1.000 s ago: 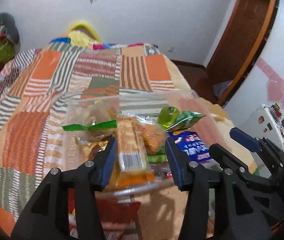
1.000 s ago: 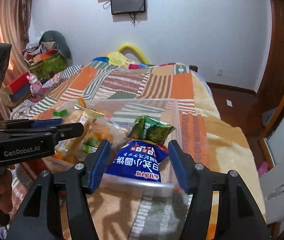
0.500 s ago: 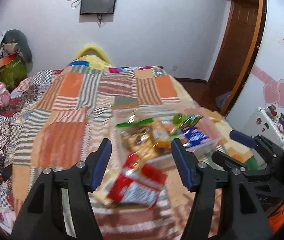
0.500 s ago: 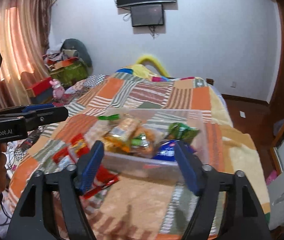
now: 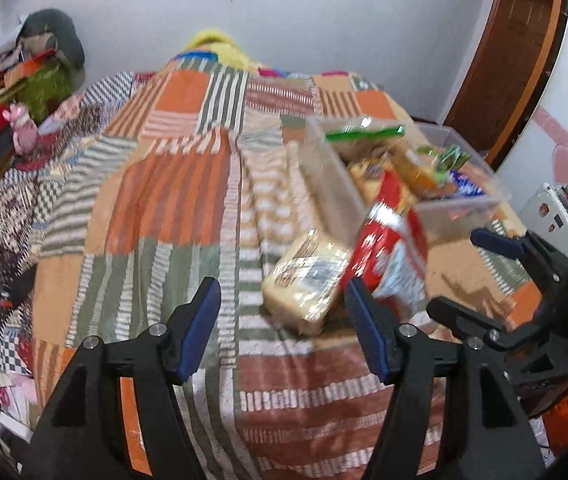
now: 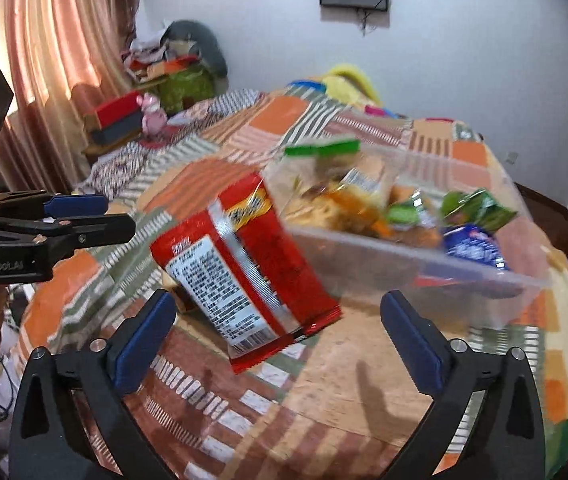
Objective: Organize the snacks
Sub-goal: 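Move both tools back toward the red chip bag and square biscuit pack, then grasp the square biscuit pack with the left tool while the right tool grasps the red chip bag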
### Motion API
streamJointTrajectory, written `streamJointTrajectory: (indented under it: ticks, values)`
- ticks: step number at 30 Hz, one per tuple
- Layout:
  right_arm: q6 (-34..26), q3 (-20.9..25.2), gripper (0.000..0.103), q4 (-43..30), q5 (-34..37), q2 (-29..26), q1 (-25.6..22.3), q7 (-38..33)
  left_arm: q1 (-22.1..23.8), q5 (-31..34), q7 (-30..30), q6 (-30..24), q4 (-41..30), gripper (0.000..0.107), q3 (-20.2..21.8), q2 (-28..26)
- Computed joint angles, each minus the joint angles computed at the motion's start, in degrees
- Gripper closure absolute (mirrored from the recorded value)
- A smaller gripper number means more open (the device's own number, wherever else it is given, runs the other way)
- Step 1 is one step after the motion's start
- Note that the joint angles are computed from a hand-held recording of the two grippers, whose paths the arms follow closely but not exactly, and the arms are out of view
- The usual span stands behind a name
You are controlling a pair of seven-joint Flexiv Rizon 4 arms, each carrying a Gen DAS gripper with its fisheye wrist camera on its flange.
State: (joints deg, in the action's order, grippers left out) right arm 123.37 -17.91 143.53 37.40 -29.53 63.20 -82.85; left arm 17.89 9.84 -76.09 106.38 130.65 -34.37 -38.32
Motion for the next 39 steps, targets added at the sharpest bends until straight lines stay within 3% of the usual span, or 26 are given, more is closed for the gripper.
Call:
streamJointTrajectory:
  ticks: [4, 13, 15, 17, 20, 22, 30, 39]
  values:
    - [-4.29, -2.94, 0.000, -2.08, -1.59, -2.56, 1.19, 0.65, -0.11, 0.01, 2.28, -1.96, -1.60, 0.040, 0.24, -3.00]
    - [-4.12, -1.48, 0.002, -1.81, -7.41, -3.70, -1.95, 4.75, -2.46, -2.99, 6.83, -4.90, -6.44, 0.038, -0.12, -8.35]
    - [-3.25, 2.63, 0.009, -1.41, -10.10, -2.73, -6.64, 5.57, -2.21, -3.20, 7.83, -4.69, -7.18, 0.038, -1.08, -9.63]
    - [-3.56, 5.51, 0.027, -1.16, -11.84, -1.92, -10.18, 6.24, -1.53, -3.31, 8.65, -4.70, -7.79, 0.038, -2.39, -10.88]
    - [-2.06, 9.84, 0.042, -0.33, -13.66, -1.18, -14.85, 7.57, -1.49, -3.31, 9.04, -3.78, -8.54, 0.038, -3.30, -12.33]
    - [-1.57, 9.94, 0.043, 0.13, -12.85, -0.91, -14.56, 7.65, -1.44, -3.55, 9.20, -4.60, -9.08, 0.038, -3.94, -13.00]
    - [1.44, 10.07, 0.043, 3.15, -7.58, 1.65, -11.37, 6.92, -6.60, -3.96, 8.52, -2.67, -9.38, 0.038, 1.29, -11.52]
    - [4.16, 9.76, 0.043, 5.61, -0.31, 5.44, -9.04, 4.81, -6.91, -3.82, 6.62, -1.67, -6.80, 0.049, 1.78, -8.86]
